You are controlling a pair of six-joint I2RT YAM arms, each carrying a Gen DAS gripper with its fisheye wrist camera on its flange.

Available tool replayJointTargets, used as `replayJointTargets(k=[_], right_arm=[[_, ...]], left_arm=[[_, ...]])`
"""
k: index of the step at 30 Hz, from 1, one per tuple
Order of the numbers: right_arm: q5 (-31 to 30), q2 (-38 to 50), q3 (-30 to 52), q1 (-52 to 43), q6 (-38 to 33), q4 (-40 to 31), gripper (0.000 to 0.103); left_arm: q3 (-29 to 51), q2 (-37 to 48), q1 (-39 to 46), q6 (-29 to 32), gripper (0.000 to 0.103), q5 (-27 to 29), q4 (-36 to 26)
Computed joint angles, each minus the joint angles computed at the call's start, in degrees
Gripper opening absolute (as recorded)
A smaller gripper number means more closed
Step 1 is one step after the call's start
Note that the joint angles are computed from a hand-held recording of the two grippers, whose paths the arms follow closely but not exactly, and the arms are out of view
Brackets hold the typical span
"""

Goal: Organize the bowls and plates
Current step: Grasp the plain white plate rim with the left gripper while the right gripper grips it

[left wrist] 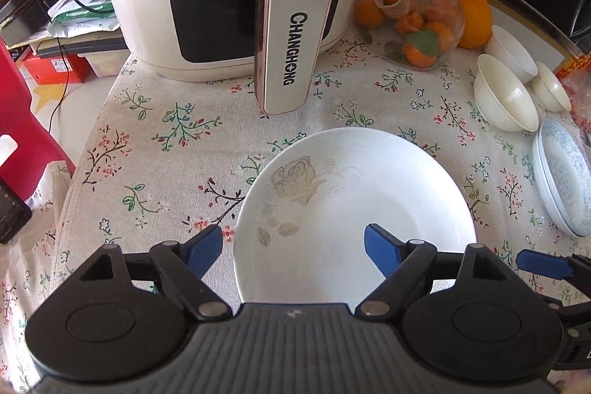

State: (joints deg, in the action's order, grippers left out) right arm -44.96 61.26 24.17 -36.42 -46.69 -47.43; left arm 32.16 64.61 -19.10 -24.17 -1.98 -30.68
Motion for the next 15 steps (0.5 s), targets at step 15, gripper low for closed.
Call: replayJointTargets(k=[15], right_arm=[[-3.04, -0.12, -4.33, 4.91, 4.85, 4.87, 0.051]], left_arm=[[-1.19, 0.67, 6.09, -0.32, 0.036, 5.51, 0.05]])
